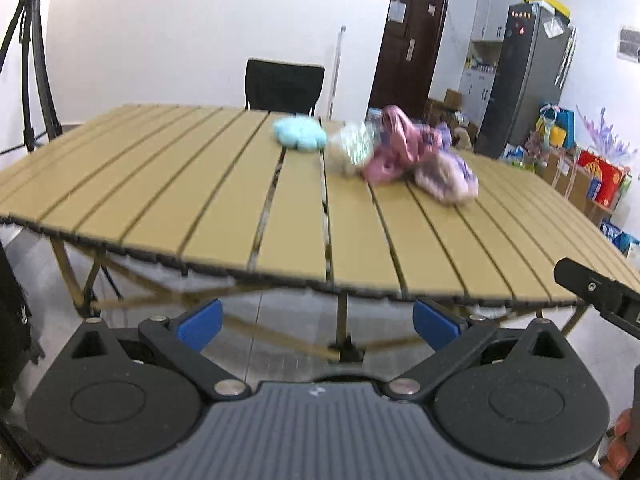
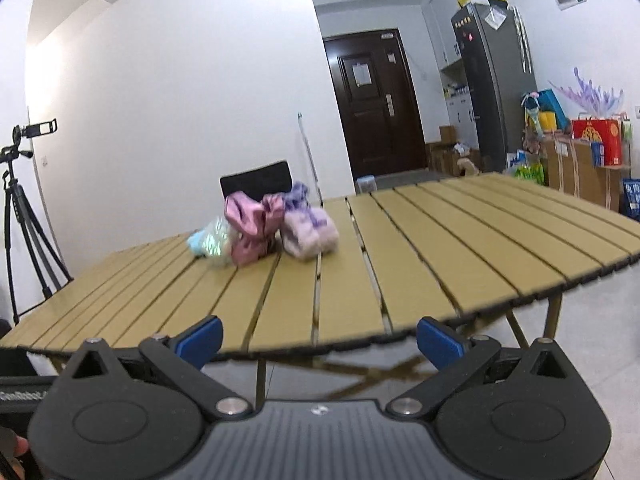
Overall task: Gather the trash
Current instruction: 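Raise both tools back toward the table top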
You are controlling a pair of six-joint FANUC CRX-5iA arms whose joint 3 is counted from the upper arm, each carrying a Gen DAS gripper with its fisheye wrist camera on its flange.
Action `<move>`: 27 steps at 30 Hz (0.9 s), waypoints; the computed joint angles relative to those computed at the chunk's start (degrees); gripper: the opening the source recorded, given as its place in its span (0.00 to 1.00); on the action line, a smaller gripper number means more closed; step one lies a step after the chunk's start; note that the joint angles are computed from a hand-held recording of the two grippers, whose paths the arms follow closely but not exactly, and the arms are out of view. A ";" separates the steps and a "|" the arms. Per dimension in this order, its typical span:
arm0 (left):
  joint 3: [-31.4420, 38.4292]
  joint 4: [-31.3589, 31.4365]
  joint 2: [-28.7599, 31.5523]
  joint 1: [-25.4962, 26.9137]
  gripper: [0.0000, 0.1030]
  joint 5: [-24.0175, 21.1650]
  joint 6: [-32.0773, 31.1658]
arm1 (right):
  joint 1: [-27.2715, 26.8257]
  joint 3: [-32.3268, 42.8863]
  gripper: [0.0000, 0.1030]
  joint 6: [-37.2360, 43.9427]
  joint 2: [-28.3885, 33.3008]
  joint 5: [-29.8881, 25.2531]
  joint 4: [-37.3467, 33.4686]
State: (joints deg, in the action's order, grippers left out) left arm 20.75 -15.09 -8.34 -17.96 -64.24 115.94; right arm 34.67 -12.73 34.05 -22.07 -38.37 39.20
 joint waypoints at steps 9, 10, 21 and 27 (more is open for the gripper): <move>7.97 -1.78 6.10 1.76 1.00 1.18 -1.03 | -4.92 8.52 1.00 4.70 9.20 5.25 -5.62; 8.64 -1.62 6.72 2.08 1.00 1.36 -1.17 | -5.26 9.51 1.00 4.94 10.26 5.58 -6.01; 17.70 0.39 15.24 4.31 1.00 1.98 -3.13 | -6.74 23.52 1.00 14.94 22.39 2.37 -13.01; 23.20 -0.43 19.71 4.89 1.00 1.34 -3.66 | -7.69 32.30 1.00 16.44 29.03 -3.47 -13.14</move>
State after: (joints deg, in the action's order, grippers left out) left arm 43.94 -15.52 11.37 -13.07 -62.90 112.28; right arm 26.98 19.58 50.49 6.96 -41.85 26.06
